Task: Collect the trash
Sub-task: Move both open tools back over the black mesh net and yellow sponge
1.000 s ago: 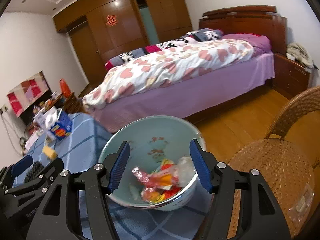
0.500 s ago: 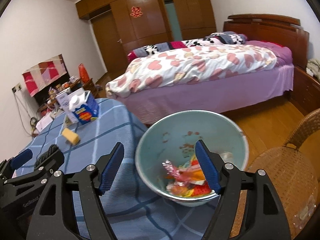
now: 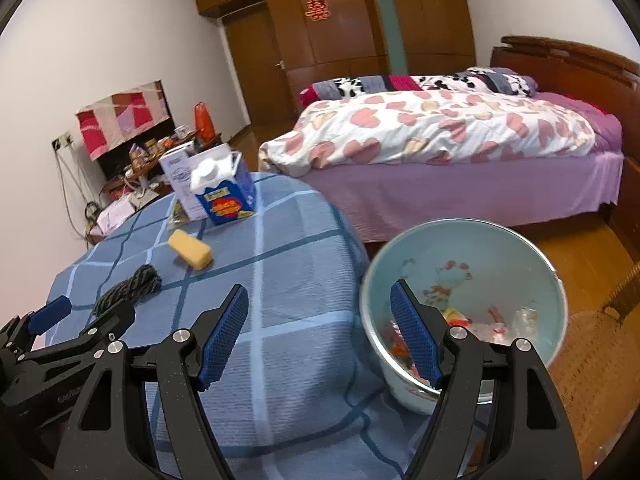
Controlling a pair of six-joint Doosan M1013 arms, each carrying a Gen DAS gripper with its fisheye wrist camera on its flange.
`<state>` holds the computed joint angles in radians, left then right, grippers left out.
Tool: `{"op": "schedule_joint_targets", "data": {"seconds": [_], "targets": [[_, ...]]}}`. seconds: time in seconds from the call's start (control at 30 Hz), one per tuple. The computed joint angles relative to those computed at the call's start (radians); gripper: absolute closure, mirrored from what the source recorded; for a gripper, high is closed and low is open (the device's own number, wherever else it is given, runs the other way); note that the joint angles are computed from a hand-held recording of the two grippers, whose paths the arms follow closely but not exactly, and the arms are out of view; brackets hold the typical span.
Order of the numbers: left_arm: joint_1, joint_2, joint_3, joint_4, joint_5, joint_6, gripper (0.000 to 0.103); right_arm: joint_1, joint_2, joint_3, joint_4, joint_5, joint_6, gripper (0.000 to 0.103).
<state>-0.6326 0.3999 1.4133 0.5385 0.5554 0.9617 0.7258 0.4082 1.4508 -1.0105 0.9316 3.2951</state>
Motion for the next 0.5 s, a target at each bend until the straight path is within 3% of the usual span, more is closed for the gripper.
{"op": "schedule_joint_targets", "data": {"seconds": [0.5], "targets": [[0.079,0.017,0.001,0.001,0.062,-0.024,0.006,-0.014,0.075,-0.102,0.085,-0.095,-0.180,0.030]]}}
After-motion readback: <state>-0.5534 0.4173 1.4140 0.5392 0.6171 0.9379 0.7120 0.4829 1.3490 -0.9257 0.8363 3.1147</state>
